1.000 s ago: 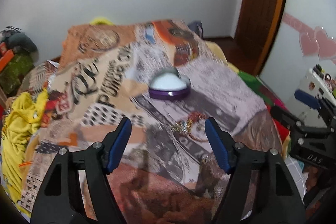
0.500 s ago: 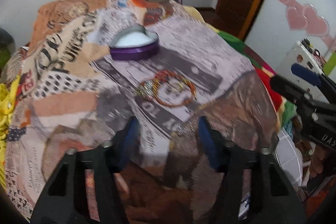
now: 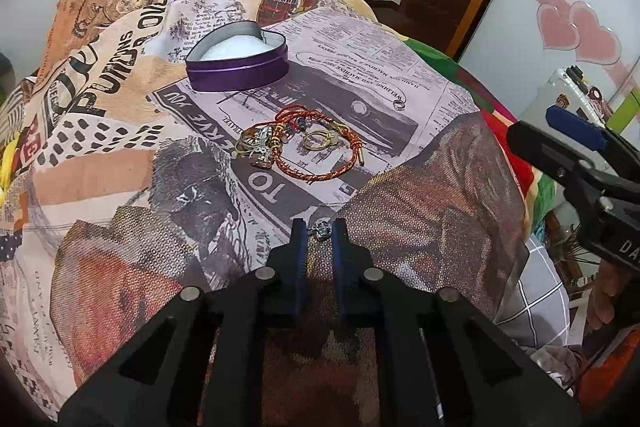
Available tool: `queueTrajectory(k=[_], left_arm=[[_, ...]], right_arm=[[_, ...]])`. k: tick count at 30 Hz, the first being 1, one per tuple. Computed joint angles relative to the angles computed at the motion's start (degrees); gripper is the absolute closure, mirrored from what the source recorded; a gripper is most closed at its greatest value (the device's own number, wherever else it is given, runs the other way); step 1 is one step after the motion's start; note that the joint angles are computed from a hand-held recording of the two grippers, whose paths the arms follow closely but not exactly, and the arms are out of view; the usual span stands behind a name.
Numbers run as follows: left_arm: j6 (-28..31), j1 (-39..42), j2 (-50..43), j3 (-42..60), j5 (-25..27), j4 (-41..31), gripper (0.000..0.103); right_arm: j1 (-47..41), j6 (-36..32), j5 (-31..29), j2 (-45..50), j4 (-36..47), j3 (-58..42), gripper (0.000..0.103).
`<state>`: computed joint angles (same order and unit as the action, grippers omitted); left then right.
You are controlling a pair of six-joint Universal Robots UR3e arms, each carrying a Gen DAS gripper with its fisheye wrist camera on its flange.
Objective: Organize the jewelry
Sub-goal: 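Move both tools down toward the jewelry pile beside the purple heart tin, then grasp a small silver ring with the right tool while the left tool grasps a silver charm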
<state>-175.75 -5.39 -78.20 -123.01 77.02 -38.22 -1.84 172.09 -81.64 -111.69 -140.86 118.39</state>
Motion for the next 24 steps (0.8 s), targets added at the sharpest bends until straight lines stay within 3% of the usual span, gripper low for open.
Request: queueTrajectory(k=[5, 7, 18, 24], left_arm=[[1.04, 1.16, 0.43, 0.08, -1.51, -0.01, 0.099], [1.65, 2.16, 1.27, -0.23, -2.34, 0.54, 0.101], [3.48, 8.81, 3.00, 0.84, -6.35, 0.00, 0.102], [3.91, 9.63, 0.93, 1.61, -6.94, -1.91, 0.100]], right_arm=[[0.07, -0.08, 1.06, 2.42, -1.20, -0.63, 0.022], [-0.08, -0.49, 1.80, 4.03, -1.26, -1.49, 0.029], [1.37, -1.13, 2.77, 15.94, -1.75, -8.40, 0.047], [1.33, -1.93, 4.27, 22.66, 0.20, -12.66, 0.065]])
